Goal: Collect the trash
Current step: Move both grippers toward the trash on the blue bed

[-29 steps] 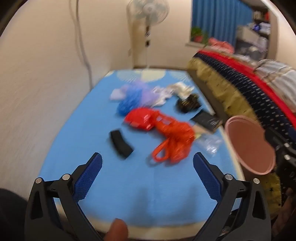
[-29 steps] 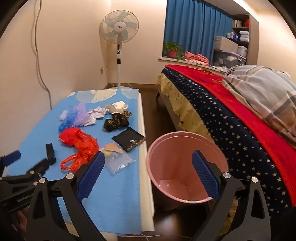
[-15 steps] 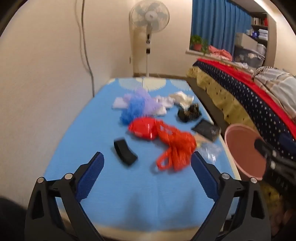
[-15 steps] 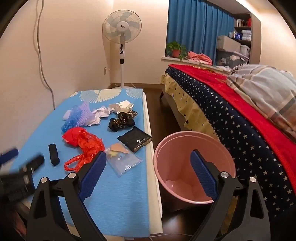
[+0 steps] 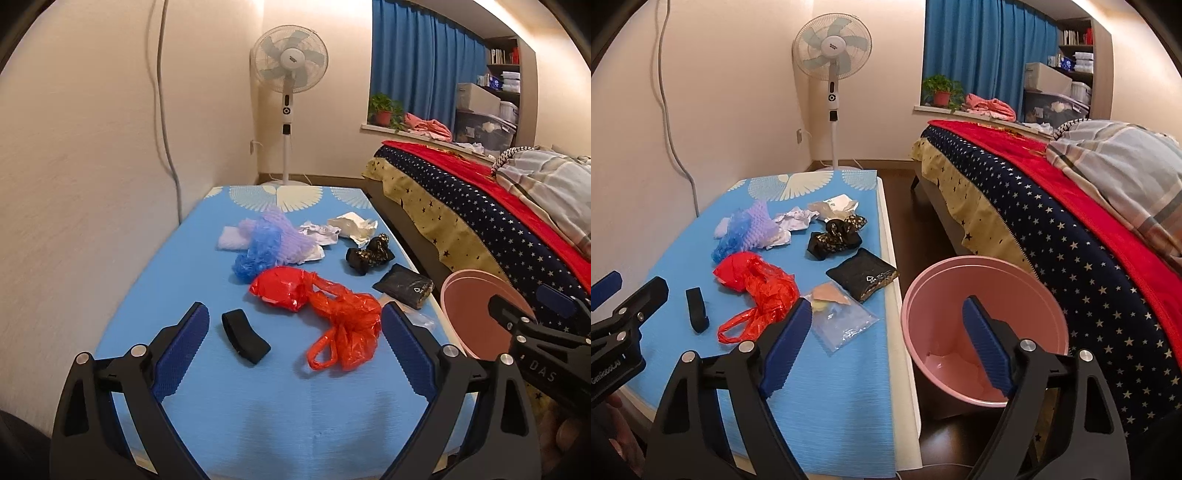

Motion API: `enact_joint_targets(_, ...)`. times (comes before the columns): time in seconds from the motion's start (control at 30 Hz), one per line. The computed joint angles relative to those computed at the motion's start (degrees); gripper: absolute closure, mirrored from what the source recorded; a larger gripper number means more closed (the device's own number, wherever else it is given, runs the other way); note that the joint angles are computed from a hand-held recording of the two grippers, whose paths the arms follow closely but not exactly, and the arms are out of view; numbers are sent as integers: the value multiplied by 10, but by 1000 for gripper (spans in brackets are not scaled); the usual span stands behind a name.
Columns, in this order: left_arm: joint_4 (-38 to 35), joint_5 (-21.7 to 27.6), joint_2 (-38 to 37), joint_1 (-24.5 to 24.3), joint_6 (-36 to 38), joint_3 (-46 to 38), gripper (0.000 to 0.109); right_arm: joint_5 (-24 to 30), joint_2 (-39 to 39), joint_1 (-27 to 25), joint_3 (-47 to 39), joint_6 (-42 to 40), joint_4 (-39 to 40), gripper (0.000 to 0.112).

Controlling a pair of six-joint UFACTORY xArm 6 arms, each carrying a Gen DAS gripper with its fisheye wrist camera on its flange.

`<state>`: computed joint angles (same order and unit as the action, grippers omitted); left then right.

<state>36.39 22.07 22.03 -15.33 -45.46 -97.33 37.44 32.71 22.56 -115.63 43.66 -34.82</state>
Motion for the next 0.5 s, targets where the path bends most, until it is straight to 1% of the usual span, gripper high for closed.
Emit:
enact_joint_targets(0.03,2,-1,-2,-1,-5,3,17,-2,3,1,-3,-3,1,30)
enact_joint_targets(0.13,-23,-3,0,-5,12,8,17,-9,6,3,-7,-11,3,30)
enact_joint_targets(0.23,-61,-1,8,-8,44,2,17,-11,13,6,-13,-16,0,31)
enact_joint_targets(0.4,-46,-10,3,-9,30,9,17,-9,20,8,-22,-13,-9,33)
enact_joint_targets(0.5,-66,-10,4,-7,40,8,17,-9,18,7,-21,-7,-11,33)
